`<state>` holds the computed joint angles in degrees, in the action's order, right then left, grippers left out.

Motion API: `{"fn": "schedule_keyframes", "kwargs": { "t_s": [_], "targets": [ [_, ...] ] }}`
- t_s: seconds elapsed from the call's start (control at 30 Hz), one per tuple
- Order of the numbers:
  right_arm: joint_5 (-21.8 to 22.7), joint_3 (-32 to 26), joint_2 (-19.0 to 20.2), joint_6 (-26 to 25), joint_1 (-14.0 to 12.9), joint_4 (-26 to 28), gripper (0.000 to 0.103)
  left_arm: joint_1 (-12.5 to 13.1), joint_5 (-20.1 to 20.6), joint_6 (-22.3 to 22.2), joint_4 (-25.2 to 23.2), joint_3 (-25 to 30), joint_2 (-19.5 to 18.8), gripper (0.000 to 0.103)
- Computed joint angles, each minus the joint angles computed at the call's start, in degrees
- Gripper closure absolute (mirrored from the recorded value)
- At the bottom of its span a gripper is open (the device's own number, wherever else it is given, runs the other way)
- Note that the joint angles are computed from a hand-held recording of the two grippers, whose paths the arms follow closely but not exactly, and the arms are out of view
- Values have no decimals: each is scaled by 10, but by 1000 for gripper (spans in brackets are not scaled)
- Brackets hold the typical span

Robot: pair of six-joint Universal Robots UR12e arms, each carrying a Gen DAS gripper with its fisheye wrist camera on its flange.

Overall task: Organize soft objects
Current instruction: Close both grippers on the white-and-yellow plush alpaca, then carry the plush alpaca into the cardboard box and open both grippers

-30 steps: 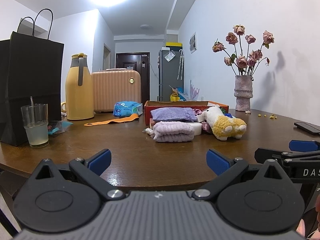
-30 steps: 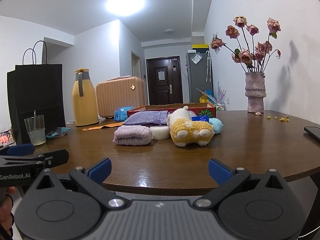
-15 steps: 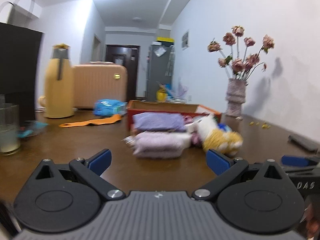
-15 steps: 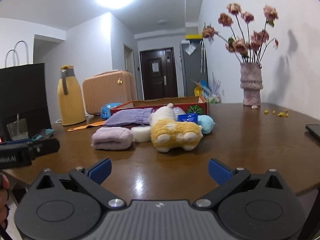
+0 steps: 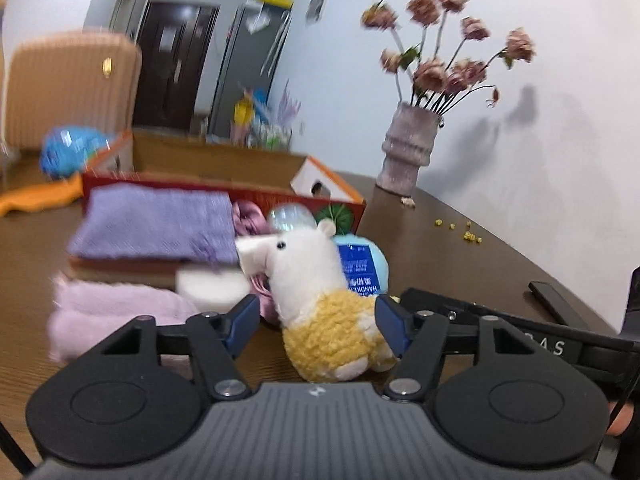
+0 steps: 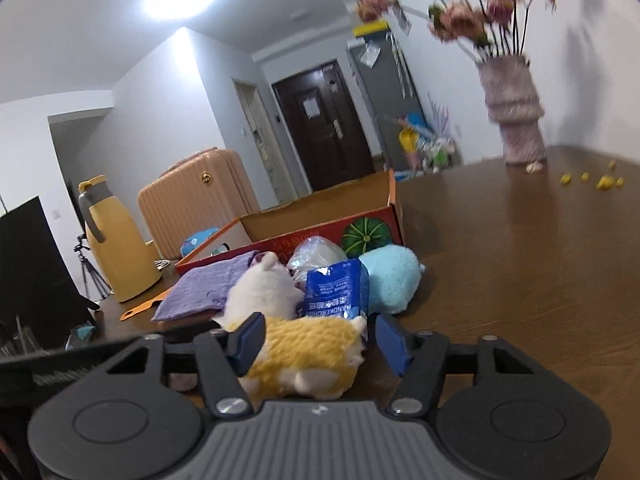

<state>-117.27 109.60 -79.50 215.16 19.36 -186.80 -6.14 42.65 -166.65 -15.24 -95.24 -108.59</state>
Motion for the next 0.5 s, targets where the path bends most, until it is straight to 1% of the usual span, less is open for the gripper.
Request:
{"fn": "schedule_keyframes", "kwargs": {
  "t_s": [0.1, 0.13, 0.17, 0.2, 0.23, 0.3, 0.33, 0.4, 0.43, 0.5],
  "targets": [
    [50, 2, -3, 26, -22, 7, 46, -3, 1, 2, -49, 18, -12, 39],
    [64, 2, -5, 40, -28, 19, 46, -1, -11, -6, -53, 21, -16, 40],
    [77, 3, -6, 55, -33, 29, 46, 0, -20, -9, -60, 23, -17, 45],
    [93, 5, -5, 67, -39, 24, 46, 2, -30, -9, -67, 24, -17, 52],
    [108, 10, -4, 79, -42, 11, 49, 5, -41, -5, -75, 23, -16, 56],
    [141, 18, -1, 102, -50, -17, 55, 5, -33, -8, -67, 18, -12, 57],
    [144, 20, -1, 109, -49, -22, 57, 6, -33, -8, -65, 13, -8, 57],
    [143, 23, -3, 115, -44, -21, 59, 12, -38, -6, -86, 9, 2, 58],
    [141, 26, -6, 125, -39, -21, 60, 14, -41, -6, -95, 6, 7, 58],
    [138, 32, -10, 139, -27, -27, 61, 21, -43, 5, -99, -6, 18, 59]
  ]
}}
